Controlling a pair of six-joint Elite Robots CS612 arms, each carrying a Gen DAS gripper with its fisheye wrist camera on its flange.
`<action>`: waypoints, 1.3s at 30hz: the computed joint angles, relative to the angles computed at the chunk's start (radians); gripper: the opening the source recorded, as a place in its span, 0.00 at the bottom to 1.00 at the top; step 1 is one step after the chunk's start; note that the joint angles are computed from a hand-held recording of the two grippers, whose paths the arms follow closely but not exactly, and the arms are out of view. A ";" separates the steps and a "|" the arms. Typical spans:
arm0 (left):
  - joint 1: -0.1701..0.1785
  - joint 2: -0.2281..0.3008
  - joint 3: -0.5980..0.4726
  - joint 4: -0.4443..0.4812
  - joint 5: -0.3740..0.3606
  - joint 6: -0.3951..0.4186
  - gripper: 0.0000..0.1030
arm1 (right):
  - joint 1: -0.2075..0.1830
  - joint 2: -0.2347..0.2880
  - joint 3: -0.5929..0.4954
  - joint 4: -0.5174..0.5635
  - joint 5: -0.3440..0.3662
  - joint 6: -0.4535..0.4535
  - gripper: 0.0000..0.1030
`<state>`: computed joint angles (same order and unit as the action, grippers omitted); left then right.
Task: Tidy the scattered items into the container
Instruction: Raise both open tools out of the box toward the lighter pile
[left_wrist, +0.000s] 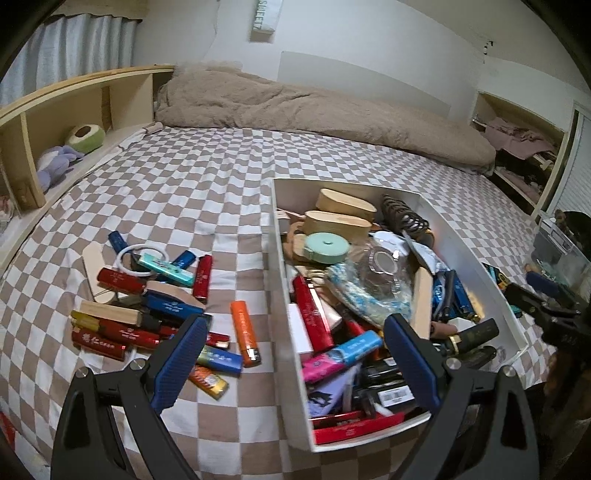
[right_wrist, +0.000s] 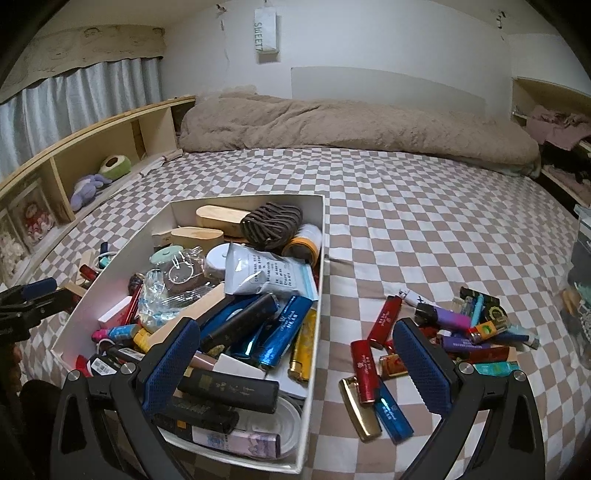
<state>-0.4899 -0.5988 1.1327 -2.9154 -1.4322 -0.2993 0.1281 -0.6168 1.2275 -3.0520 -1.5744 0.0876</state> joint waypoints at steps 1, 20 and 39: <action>0.002 -0.001 0.002 -0.002 0.005 -0.001 0.94 | -0.002 -0.003 0.002 0.006 0.001 0.002 1.00; 0.039 -0.026 0.054 -0.046 0.048 -0.018 0.94 | -0.062 -0.062 0.080 0.009 -0.106 0.062 1.00; 0.070 -0.047 0.114 -0.010 0.122 -0.069 0.95 | -0.119 -0.040 0.077 0.229 -0.149 0.028 1.00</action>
<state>-0.4199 -0.6457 1.2468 -2.9255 -1.3102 -0.3680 0.0095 -0.6569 1.3041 -2.8227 -1.7236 0.1160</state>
